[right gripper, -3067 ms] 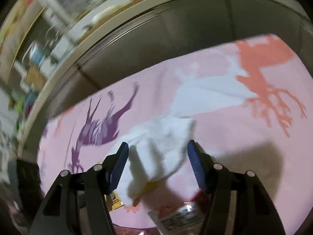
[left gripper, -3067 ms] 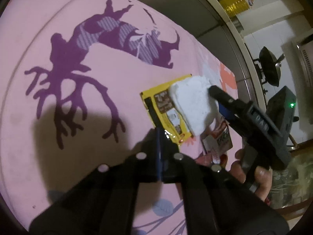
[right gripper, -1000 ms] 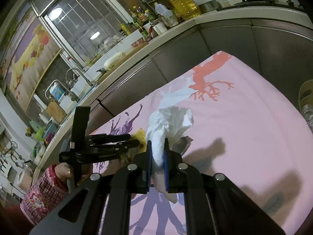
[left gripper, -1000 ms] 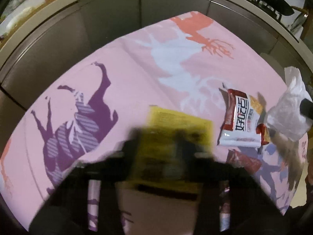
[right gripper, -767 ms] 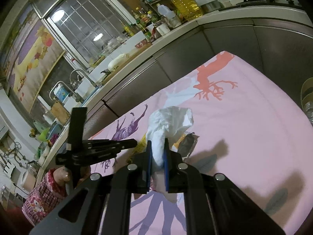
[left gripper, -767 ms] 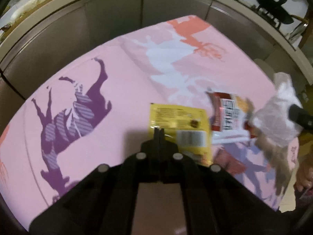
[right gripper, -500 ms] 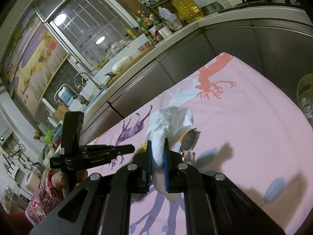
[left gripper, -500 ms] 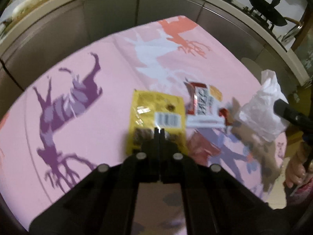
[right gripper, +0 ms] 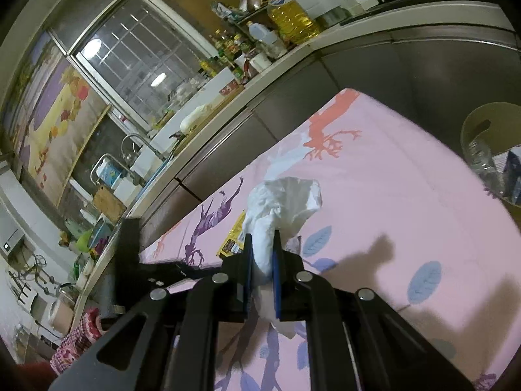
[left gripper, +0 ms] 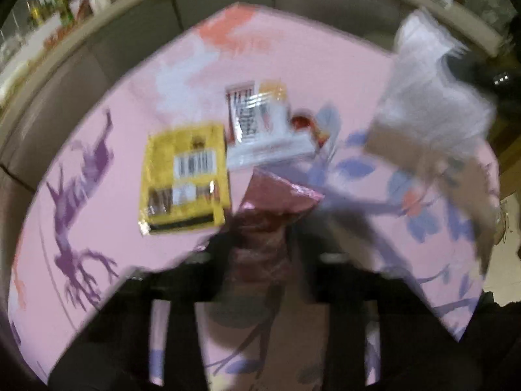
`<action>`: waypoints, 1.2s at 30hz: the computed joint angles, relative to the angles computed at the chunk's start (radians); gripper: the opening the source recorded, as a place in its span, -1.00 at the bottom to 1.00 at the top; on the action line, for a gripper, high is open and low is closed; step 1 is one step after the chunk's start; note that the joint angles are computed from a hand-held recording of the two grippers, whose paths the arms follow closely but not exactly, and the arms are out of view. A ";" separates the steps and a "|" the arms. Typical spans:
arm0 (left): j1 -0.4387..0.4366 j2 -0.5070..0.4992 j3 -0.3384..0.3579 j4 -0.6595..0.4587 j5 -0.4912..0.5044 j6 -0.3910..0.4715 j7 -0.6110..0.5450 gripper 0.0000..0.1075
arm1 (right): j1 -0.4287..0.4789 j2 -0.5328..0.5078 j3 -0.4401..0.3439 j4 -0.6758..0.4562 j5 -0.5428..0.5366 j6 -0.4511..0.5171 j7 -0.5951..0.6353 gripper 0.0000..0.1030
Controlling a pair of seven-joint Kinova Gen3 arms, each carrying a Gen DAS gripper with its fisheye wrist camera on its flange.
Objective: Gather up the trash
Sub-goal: 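Carry the wrapper and tissue over the beige bin and open both tools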
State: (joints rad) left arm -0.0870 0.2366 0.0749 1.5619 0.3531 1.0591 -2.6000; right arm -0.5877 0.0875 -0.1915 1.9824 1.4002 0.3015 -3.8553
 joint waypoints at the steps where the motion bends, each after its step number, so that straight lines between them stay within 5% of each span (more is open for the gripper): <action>1: -0.011 0.004 0.008 -0.008 0.000 0.015 0.017 -0.61 | -0.001 -0.008 0.000 0.006 0.007 0.004 -0.009 -0.85; 7: -0.143 -0.016 0.023 -0.052 0.145 0.205 -0.037 -0.70 | 0.024 -0.068 -0.021 0.063 0.101 0.026 -0.108 -0.85; 13: -0.081 -0.025 -0.011 -0.140 0.216 0.317 0.032 -0.70 | 0.079 -0.130 -0.019 0.136 0.219 0.038 -0.238 -0.85; 21: 0.164 0.070 0.098 -0.332 0.185 0.278 0.212 -0.70 | 0.189 -0.248 0.052 0.232 0.136 0.046 -0.150 -0.85; 26: 0.350 0.223 0.149 -0.527 0.115 0.257 0.384 -0.70 | 0.313 -0.279 0.120 0.271 0.095 -0.053 -0.073 -0.85; 30: 0.451 0.329 0.164 -0.653 0.065 0.269 0.480 -0.70 | 0.377 -0.266 0.151 0.292 0.147 -0.106 -0.102 -0.85; 36: 0.548 0.436 0.168 -0.775 0.015 0.268 0.572 -0.69 | 0.353 -0.221 0.265 0.299 0.236 -0.158 -0.141 -0.85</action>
